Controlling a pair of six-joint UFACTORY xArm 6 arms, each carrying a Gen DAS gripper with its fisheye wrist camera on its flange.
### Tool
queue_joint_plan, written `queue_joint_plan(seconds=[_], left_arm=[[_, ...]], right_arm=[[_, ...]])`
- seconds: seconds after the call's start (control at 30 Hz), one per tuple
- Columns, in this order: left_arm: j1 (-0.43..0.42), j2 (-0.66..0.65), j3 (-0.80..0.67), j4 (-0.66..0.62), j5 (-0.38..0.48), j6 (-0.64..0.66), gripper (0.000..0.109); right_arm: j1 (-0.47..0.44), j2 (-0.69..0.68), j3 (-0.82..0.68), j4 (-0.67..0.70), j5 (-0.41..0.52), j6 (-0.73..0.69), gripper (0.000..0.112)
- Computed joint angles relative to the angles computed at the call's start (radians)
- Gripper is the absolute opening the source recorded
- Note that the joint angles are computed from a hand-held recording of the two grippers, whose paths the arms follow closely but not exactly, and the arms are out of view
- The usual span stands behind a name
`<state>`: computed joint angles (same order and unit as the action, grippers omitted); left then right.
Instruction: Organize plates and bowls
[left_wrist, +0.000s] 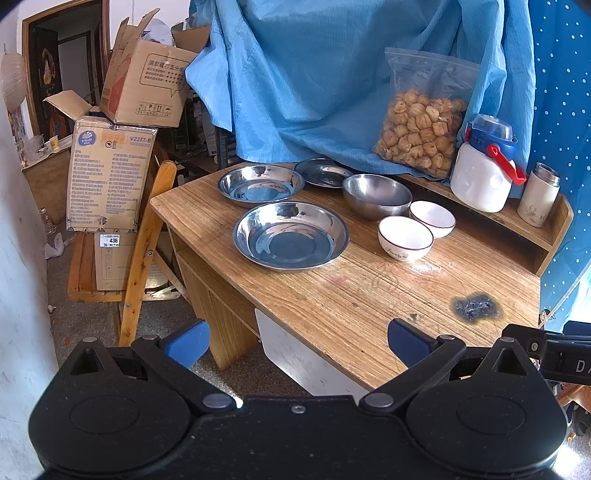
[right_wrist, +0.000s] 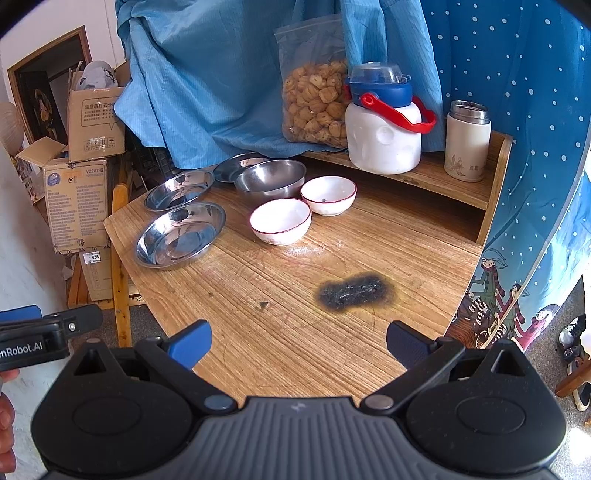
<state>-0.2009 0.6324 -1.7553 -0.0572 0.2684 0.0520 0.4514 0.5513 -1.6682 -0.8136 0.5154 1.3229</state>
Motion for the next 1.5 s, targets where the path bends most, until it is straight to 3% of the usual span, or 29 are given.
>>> queue_joint_plan(seconds=[1.1,1.27,1.37,1.5], left_arm=[[0.000,0.015,-0.026,0.015,0.020,-0.019,0.102],[-0.004,0.036,-0.057,-0.008,0.047,-0.002,0.102],[-0.005,0.069,-0.115,-0.015,0.116,-0.005,0.102],[0.004,0.114,-0.195,-0.060,0.170,-0.045,0.102]], right_arm=[[-0.013,0.028,-0.027,0.073,-0.006,-0.066,0.103],[-0.022,0.038,-0.033,0.099,-0.018,-0.097,0.103],[-0.028,0.050,-0.046,0.124,-0.027,-0.132,0.103],[-0.043,0.083,-0.086,0.199,-0.077,-0.269,0.103]])
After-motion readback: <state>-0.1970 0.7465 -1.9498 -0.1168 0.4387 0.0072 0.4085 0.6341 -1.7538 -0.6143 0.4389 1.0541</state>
